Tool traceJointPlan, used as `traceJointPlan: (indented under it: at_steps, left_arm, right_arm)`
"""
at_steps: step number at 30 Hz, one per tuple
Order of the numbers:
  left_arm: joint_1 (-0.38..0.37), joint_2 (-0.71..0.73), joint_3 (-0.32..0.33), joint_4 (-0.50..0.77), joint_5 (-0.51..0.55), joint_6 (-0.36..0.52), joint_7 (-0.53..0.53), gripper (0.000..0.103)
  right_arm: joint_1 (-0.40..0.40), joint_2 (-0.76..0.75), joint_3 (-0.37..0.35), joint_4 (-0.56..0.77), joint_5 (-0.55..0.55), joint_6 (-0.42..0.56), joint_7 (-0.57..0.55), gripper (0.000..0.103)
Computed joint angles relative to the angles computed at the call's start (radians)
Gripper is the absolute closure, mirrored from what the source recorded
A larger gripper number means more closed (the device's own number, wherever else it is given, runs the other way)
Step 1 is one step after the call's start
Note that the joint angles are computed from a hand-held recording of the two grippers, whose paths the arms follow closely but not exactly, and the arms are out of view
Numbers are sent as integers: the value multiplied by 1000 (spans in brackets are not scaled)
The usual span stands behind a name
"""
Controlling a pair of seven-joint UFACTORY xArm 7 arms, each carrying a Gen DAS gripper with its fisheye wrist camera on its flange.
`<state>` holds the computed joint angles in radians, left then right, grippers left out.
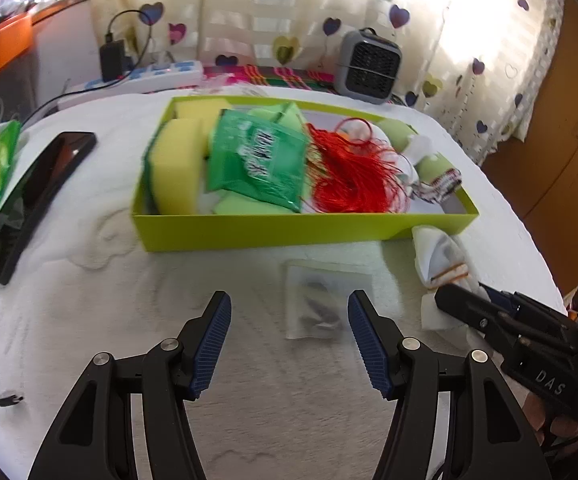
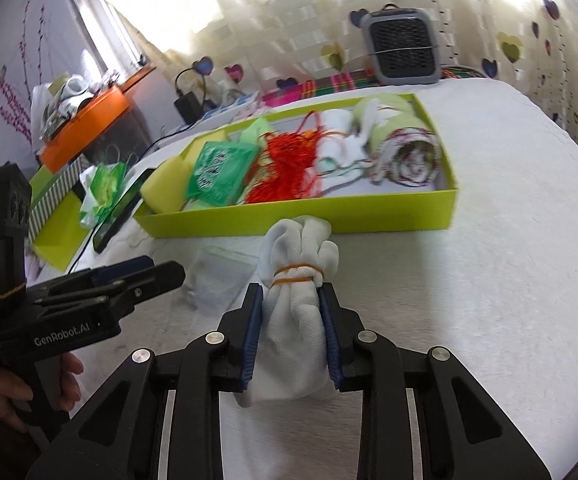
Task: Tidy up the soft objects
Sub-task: 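Grasp the white sock bundle with the right tool while the left tool grasps the plastic packet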
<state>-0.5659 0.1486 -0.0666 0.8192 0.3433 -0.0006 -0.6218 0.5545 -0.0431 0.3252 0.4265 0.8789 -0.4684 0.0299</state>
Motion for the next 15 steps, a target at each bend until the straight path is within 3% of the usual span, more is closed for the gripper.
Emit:
traceJointPlan:
  at_steps: [9, 12, 15]
  left_arm:
    - [-55, 42, 25, 53, 47, 41, -33, 42]
    - [-120, 54, 90, 81, 153, 76, -124, 40]
    - [-128, 62, 97, 100, 231, 99, -190, 40]
  right_arm:
    - [-21, -31, -1, -56, -64, -28, 92, 74]
    - [-28, -35, -1, -66, -84, -36, 112, 74]
    - [-35, -37, -9, -75, -126, -36, 152, 74]
